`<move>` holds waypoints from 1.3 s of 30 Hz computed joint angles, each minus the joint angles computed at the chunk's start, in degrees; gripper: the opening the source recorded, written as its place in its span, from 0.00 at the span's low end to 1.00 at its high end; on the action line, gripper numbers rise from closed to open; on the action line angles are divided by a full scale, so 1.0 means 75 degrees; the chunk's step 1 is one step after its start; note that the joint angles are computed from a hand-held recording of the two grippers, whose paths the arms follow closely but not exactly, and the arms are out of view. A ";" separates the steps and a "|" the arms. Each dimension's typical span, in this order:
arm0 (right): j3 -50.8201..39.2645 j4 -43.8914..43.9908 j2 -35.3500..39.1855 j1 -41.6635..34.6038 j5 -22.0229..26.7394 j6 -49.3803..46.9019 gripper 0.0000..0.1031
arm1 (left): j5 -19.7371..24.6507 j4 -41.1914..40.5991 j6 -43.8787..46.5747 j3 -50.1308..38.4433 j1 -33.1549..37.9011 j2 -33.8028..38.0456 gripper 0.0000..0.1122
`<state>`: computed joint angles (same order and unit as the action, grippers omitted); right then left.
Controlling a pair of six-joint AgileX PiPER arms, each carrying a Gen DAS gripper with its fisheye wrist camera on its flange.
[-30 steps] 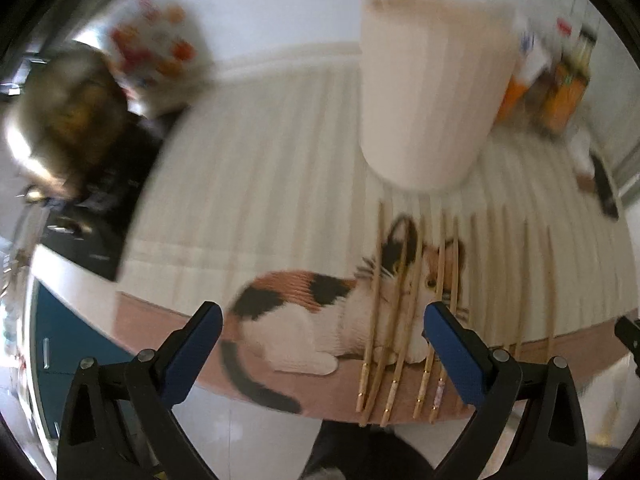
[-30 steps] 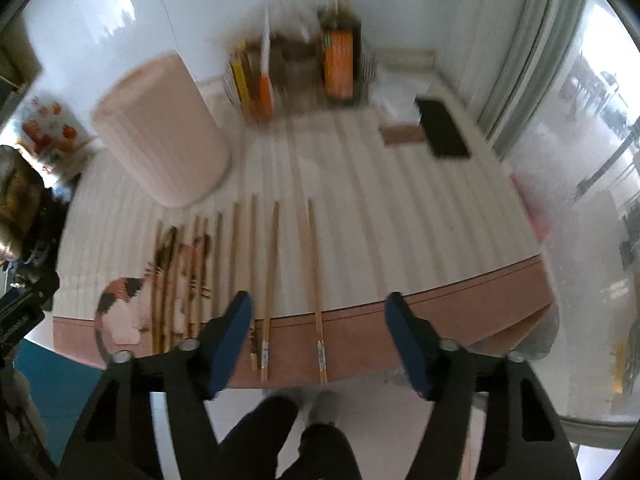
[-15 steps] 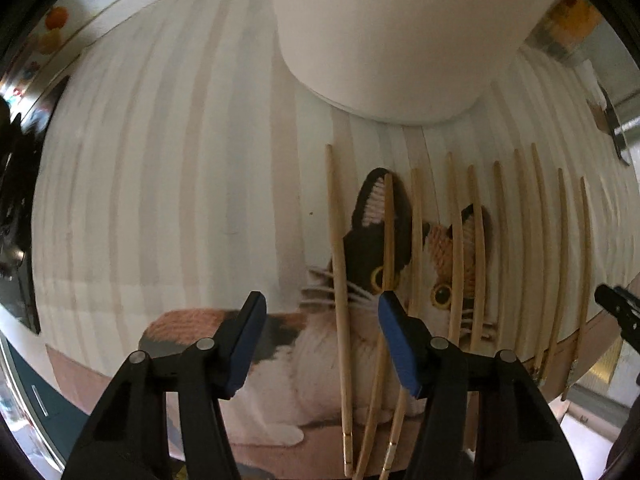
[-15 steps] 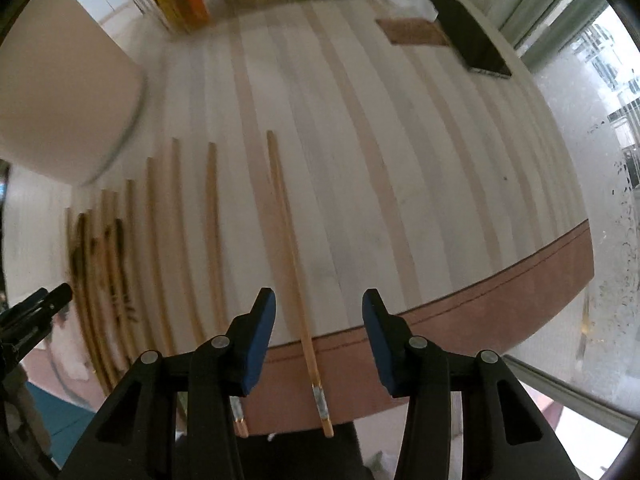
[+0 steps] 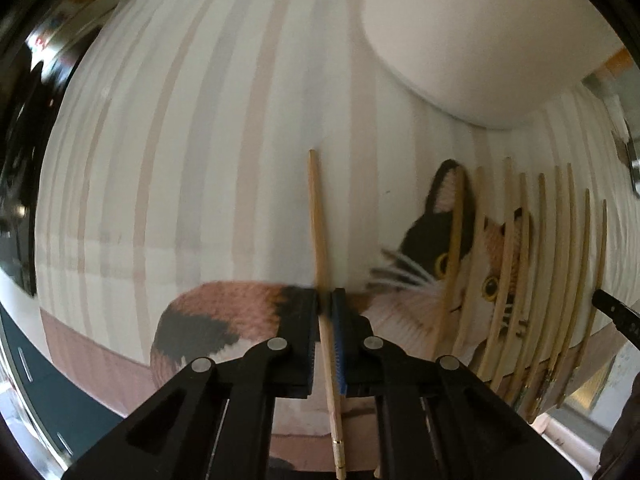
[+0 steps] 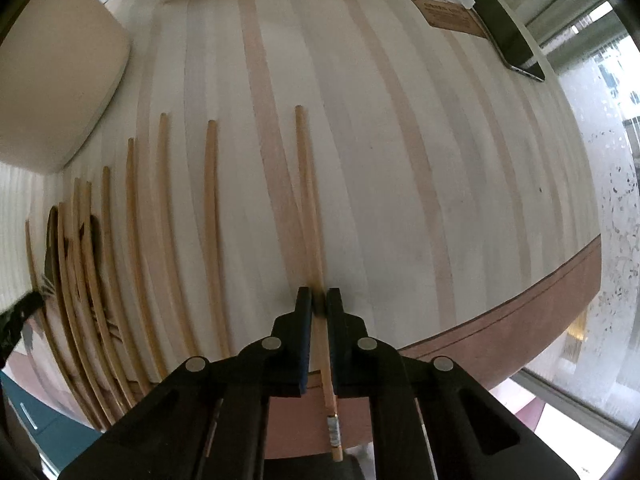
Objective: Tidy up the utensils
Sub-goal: 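Lift the held chopsticks off the mat with both tools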
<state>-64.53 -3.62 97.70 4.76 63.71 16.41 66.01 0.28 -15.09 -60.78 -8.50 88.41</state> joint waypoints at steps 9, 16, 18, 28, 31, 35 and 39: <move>-0.0877 0.0546 0.0762 -0.0478 0.0357 -0.1159 0.08 | -0.0231 0.0494 -0.1115 0.0189 -0.0683 0.0128 0.05; -0.1406 0.0278 0.1112 -0.0011 0.0635 -0.1270 0.08 | -0.0349 0.0832 -0.2129 -0.0088 -0.1459 0.0704 0.05; -0.1532 0.0318 0.1168 -0.0024 0.0687 -0.1391 0.08 | -0.0150 0.0861 -0.2317 -0.0346 -0.1587 0.0814 0.05; -0.0926 0.0191 0.0873 -0.0100 0.0286 -0.1623 0.08 | -0.0017 0.0785 -0.2237 -0.0527 -0.1523 0.0842 0.05; -0.0995 0.0058 0.0911 0.0069 0.0349 -0.1326 0.08 | -0.0045 0.0837 -0.2059 -0.0515 -0.1467 0.0794 0.05; -0.0994 -0.0172 0.0937 0.0389 0.0301 -0.0869 0.08 | -0.0089 0.1103 -0.2319 -0.0471 -0.1671 0.0737 0.04; -0.0710 -0.0219 0.0699 0.0569 0.0105 -0.0550 0.07 | 0.0028 0.1559 -0.2666 -0.0461 -0.1922 0.0322 0.04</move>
